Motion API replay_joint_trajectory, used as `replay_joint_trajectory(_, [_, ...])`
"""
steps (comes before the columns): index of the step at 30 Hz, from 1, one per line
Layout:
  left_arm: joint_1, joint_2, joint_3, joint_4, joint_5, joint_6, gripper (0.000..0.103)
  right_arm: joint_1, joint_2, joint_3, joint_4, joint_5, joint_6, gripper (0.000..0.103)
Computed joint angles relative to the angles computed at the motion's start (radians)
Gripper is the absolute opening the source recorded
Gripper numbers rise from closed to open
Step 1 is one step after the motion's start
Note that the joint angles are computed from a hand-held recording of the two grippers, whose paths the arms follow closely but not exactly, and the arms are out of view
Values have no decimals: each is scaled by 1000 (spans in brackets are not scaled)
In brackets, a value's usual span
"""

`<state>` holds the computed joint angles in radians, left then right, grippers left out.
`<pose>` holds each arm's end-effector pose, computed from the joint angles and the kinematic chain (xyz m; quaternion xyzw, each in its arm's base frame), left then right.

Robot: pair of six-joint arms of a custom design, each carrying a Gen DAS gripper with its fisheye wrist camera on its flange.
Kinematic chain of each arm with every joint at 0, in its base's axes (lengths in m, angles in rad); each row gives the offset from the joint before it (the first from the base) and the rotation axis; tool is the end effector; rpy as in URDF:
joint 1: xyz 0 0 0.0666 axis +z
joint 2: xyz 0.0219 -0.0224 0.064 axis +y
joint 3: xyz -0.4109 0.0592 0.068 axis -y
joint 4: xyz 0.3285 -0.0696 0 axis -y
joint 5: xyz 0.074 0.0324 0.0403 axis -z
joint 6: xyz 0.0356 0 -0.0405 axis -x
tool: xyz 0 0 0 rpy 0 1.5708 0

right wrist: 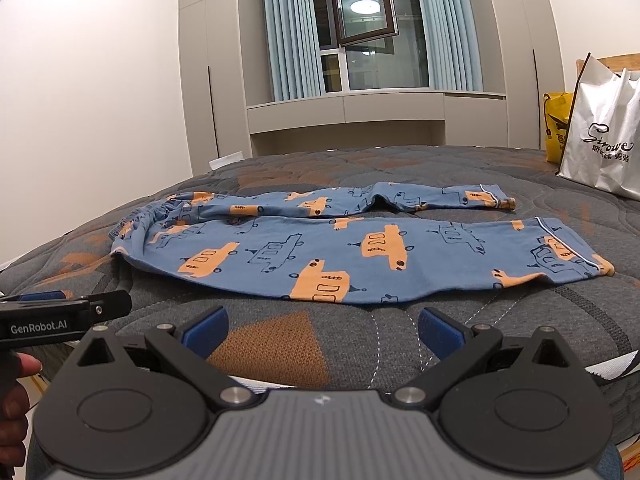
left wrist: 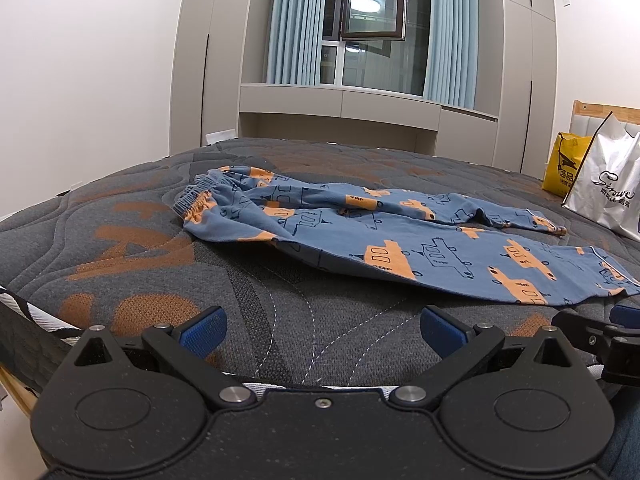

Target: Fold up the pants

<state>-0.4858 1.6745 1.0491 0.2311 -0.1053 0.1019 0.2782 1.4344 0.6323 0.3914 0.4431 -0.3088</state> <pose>0.4431 -0.2302 0.2977 0.1298 0.8211 -0.1186 0.5431 0.3495 0.0835 0.2682 0.1329 0.8141 -0.0213 0.5650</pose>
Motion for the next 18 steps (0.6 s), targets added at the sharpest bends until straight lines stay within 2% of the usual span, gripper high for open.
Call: replay_joint_trajectory(18, [-3, 14, 27, -26, 14, -5, 103, -22, 9, 23, -30, -36, 8, 103])
